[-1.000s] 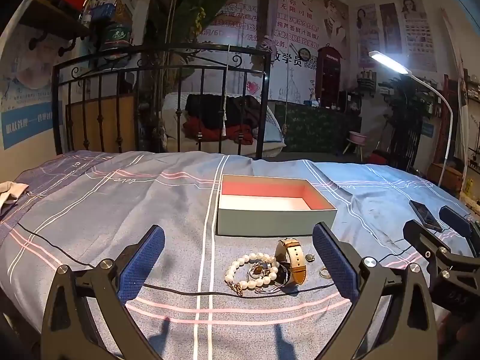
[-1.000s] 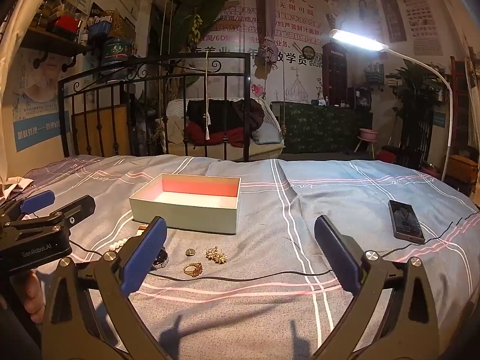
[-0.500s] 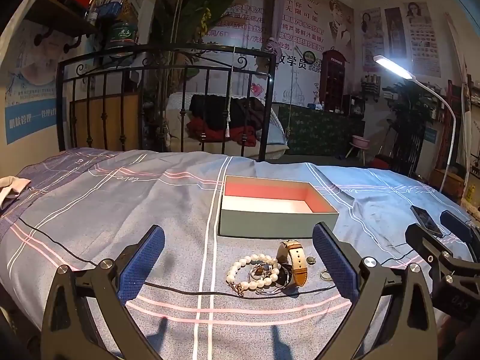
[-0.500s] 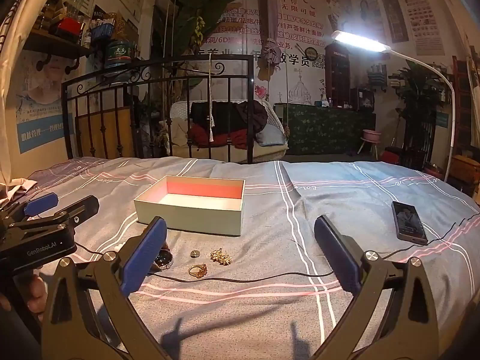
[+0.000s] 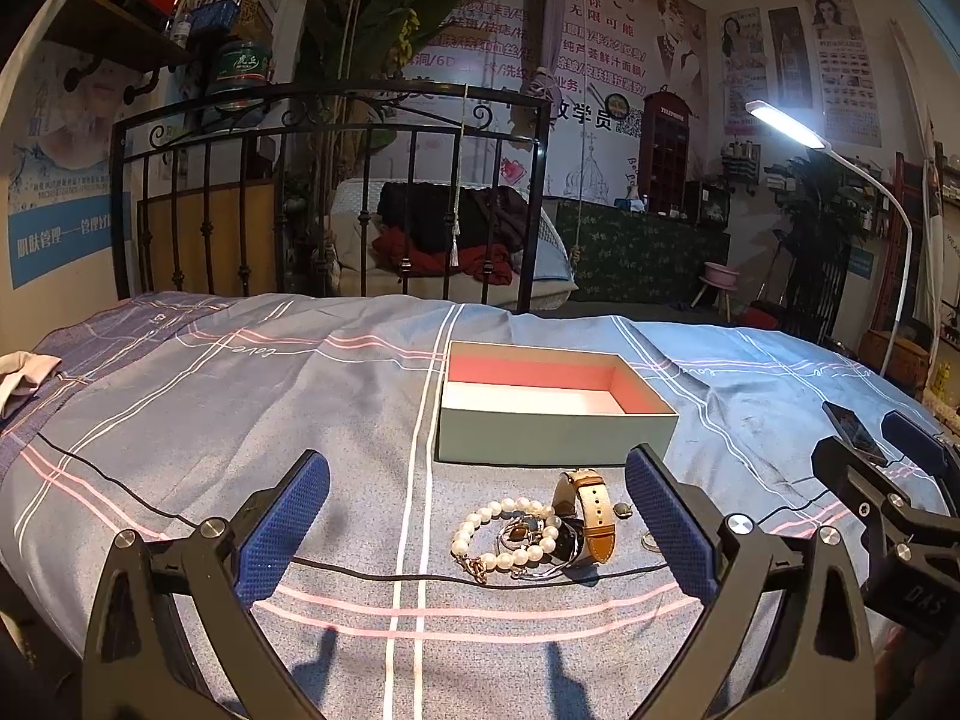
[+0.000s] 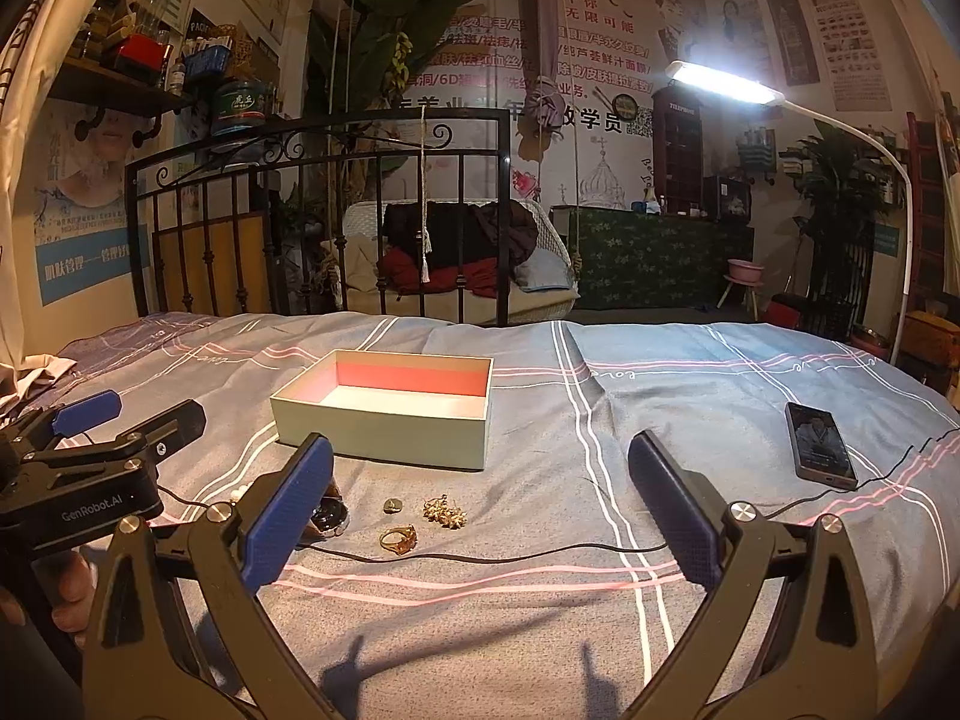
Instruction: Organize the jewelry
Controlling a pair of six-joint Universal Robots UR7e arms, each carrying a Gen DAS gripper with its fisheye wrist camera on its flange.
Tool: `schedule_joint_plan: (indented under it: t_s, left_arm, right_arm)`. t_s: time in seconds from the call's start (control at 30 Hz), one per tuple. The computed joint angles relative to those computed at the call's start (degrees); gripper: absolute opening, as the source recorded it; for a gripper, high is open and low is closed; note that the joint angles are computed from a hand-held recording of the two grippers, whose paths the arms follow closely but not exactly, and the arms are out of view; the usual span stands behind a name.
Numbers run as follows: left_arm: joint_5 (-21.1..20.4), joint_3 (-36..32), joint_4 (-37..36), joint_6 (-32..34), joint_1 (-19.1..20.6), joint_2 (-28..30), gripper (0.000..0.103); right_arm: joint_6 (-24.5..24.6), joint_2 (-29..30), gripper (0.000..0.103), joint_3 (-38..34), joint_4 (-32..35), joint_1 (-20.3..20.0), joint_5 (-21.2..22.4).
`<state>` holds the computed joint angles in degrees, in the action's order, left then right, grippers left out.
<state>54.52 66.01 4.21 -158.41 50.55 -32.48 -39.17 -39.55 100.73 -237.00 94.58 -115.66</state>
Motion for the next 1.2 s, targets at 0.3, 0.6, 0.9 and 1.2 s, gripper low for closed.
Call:
schedule_joint_plan:
  t_s: [0.3,0.6,0.9,1.2]
  left_arm:
    - [-0.36,0.15,-0.4,0.15,0.03,0.2,0.096]
    - [-0.48,0.44,-0.55,0.07,0.04,0.13,0.096]
    - [-0.72,0.7,-0.53,0.04,0.0,0.18,0.096]
    - [-1.05,1.83,-1.7,0.65,-0.06,-0.73,0.096]
  right_arm:
    - [-0.12,0.22,0.097,-0.02,-0.18,-0.23,0.29]
    - [0.01,0.37,0.097,0.09,-0.38,-0.47,0.41]
    - [0.1,0.45,0.097,0.26,-0.57,-0.65,0.7]
    - [-0.16,0.5,0.097,0.16,-1.25,-0.26,1.36]
